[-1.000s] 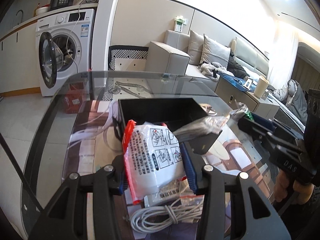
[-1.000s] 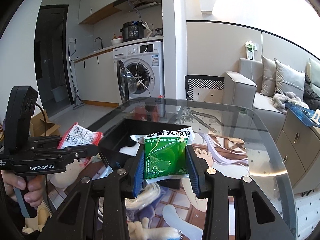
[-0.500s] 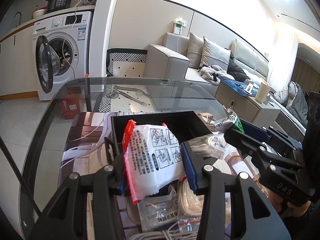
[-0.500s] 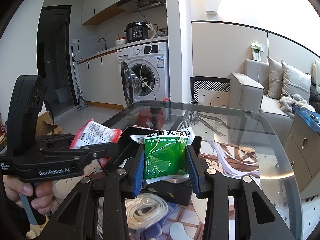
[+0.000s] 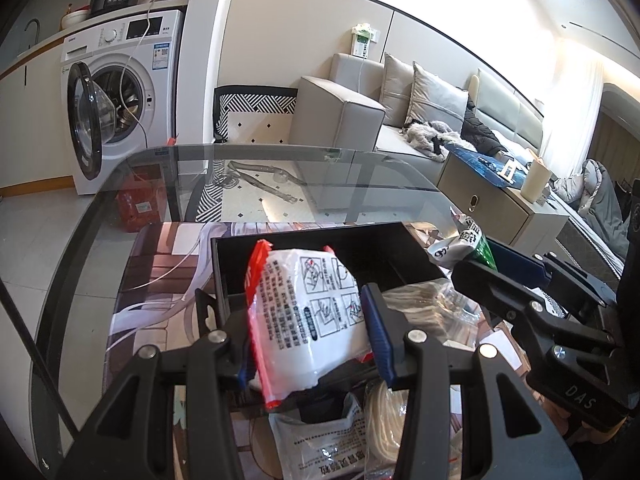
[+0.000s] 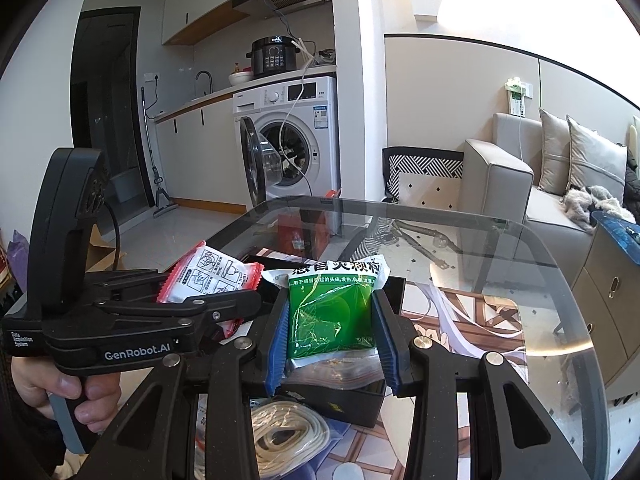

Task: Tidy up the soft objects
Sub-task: 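Carry the white packet with the left gripper while the right gripper carries the green sachet over the box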

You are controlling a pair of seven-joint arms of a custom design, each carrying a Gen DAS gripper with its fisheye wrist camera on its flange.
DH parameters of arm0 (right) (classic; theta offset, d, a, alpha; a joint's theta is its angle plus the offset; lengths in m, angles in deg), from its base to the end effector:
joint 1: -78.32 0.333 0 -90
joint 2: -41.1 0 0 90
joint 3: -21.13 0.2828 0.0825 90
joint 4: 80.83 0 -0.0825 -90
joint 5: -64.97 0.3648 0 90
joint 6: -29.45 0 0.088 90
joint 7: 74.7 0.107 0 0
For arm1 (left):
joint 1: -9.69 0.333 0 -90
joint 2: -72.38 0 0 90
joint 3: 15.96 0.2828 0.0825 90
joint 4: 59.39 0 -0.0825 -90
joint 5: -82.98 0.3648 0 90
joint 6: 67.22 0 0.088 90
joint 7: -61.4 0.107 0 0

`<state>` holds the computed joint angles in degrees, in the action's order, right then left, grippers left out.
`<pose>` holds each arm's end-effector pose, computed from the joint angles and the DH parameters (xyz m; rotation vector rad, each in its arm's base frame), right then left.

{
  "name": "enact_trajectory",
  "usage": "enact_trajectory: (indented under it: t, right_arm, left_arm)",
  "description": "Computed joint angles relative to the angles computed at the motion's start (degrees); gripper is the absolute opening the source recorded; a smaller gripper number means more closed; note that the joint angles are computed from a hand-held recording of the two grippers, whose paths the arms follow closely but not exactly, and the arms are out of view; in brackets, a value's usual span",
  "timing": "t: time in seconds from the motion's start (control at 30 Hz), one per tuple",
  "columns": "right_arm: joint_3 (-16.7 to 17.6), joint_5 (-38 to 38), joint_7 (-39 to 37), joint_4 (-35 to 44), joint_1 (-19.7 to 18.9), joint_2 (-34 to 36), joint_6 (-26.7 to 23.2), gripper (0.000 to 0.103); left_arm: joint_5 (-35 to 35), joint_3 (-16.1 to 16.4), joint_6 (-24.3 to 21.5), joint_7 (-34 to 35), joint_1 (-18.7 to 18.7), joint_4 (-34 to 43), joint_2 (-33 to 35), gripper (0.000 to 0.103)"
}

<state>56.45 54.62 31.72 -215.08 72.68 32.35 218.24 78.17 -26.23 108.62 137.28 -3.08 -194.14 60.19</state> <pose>0.4391 0.2846 0.4928 -1.8189 1.1121 -0.6373 0.4717 -0.1981 0.5048 -1.6908 1.8500 -1.1266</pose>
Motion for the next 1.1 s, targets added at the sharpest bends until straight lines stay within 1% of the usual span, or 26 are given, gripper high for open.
enact_trajectory:
  t: [0.1,0.17,0.3,0.33,0.37,0.4,0.43,0.5,0.57,0.63,0.73,0.77,1.0,1.07,1.1]
  right_arm:
    - [0.7,-0.5,0.1,0.9,-1.0,1.0,-0.4,0.038]
    - [1.0,-1.2,0.7,1.2,-1.4,1.5,-0.6,0.038]
    - [0.9,-3.7,2.8,2.2,-1.8,2.4,-1.4,0.038]
    - [1.4,-4.7,3.6,2.4,-2.6,2.6,-1.5,0.038]
    - [0.6,-5.2,4.0,2.5,-1.9,2.8,-1.7,0.038]
    - [0.6,-5.9,4.7,2.6,-2.0,2.8,-1.8,0.038]
    - [2.2,-7.4,6.0,2.9,-3.9,2.9,-2.0,0.038]
    - [1.6,-8.9,7.1,3.6,-3.6,3.6,-2.3,0.038]
    - [0.2,-9.8,7.8,4.3,-2.3,4.3,-2.9,0.038]
    - [-0.5,-11.7,9.3,4.9,-2.0,4.8,-3.4,0.038]
    - [-4.1,-11.5,8.5,5.7,1.7,5.7,-4.0,0.038]
    - [-5.7,-9.9,6.9,5.9,3.5,6.1,-4.3,0.038]
    - [-11.0,-10.5,6.5,6.9,8.8,7.5,-5.2,0.038]
    - [-12.2,-13.7,9.2,7.7,9.5,8.0,-5.7,0.038]
    - [-12.9,-11.9,7.6,7.6,10.4,8.0,-5.7,0.038]
  left_arm:
    - [0.7,-0.2,-0.5,-0.3,0.5,1.1,1.0,0.045]
    - [2.1,-1.0,-0.8,-1.4,1.5,1.7,1.5,0.045]
    - [3.7,-1.5,-1.4,-2.6,2.3,2.9,2.6,0.045]
    - [4.3,-1.7,-1.4,-3.1,2.5,3.0,2.8,0.045]
    - [4.4,-1.6,-1.5,-3.2,2.5,3.3,3.1,0.045]
    - [4.6,-1.6,-1.5,-3.4,2.5,3.5,3.4,0.045]
    - [4.7,-1.5,-1.6,-3.5,2.5,3.7,3.6,0.045]
    - [4.4,-1.1,-1.9,-3.0,2.2,4.1,4.1,0.045]
    - [5.0,-1.3,-2.1,-3.5,2.5,4.7,4.6,0.045]
    - [4.8,-1.2,-1.9,-3.4,2.4,5.0,5.0,0.045]
    - [5.8,-1.4,-2.0,-4.4,2.8,5.7,5.8,0.045]
    - [5.7,-1.3,-2.1,-4.3,2.7,5.8,6.0,0.045]
    - [6.2,-1.4,-2.8,-3.8,2.4,6.8,7.1,0.045]
    - [5.3,-1.2,-2.7,-2.8,1.9,7.1,7.6,0.045]
    - [5.8,-1.4,-2.8,-3.1,2.0,7.3,7.8,0.045]
